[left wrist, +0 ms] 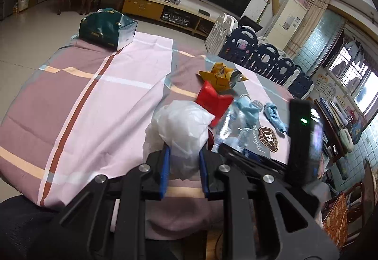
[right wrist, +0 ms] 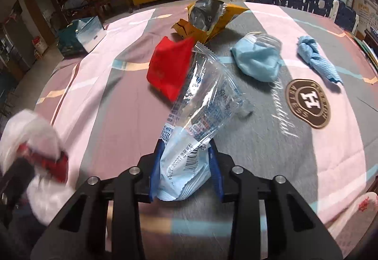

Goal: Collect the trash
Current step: 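Carry the clear wrapper in the right gripper toward the wastebasket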

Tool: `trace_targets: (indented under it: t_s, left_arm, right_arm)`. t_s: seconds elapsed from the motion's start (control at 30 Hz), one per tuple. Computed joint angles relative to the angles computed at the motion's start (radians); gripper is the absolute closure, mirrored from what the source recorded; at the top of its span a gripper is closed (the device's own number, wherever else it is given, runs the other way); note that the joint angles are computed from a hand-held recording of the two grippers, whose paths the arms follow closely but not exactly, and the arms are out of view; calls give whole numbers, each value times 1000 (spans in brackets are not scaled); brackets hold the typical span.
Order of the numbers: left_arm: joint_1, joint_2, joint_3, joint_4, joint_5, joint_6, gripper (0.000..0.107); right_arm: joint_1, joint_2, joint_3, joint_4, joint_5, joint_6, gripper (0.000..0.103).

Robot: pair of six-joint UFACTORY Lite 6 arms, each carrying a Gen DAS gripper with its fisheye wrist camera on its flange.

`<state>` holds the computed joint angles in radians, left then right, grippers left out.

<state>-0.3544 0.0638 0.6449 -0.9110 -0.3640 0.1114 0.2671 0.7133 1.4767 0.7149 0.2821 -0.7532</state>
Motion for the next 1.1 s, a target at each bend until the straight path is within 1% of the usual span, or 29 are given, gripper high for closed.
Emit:
trace_targets:
  t_s: [0.1,0.17,0.27,0.5,0.73,0.8,0.93,1.1]
  left_arm:
    - [4,6,5,-3,6,5,84]
    - [15,3,-2,45,9,-38,84]
    - [26,-1,-9,91,12,-83,84]
    - [38,11,1,94,26,-86,84]
    - [37,47,39,45,59,-15,84]
    - [41,44,35,74,60,-44,84]
    - [57,30,13,195,55,-167,84]
    - [51,33,15,200,53,-172,84]
  right_arm:
    - [-52,-114,-144,160,-17,-158,67]
    - [-94,-186,-230,272,-21,-251,67]
    - [-135,-255,-306,353,-17,-302,68]
    - [-152,-408,-457,396,-48,-347,68]
    - [-134,-468,-517,330,-79,-292,68]
    - [-131,-474,-523,322,-82,-281,68]
    - [-132,-476,-526,330,-81,-295,68]
    - [-136,-477,-534,345,-78,-308,68]
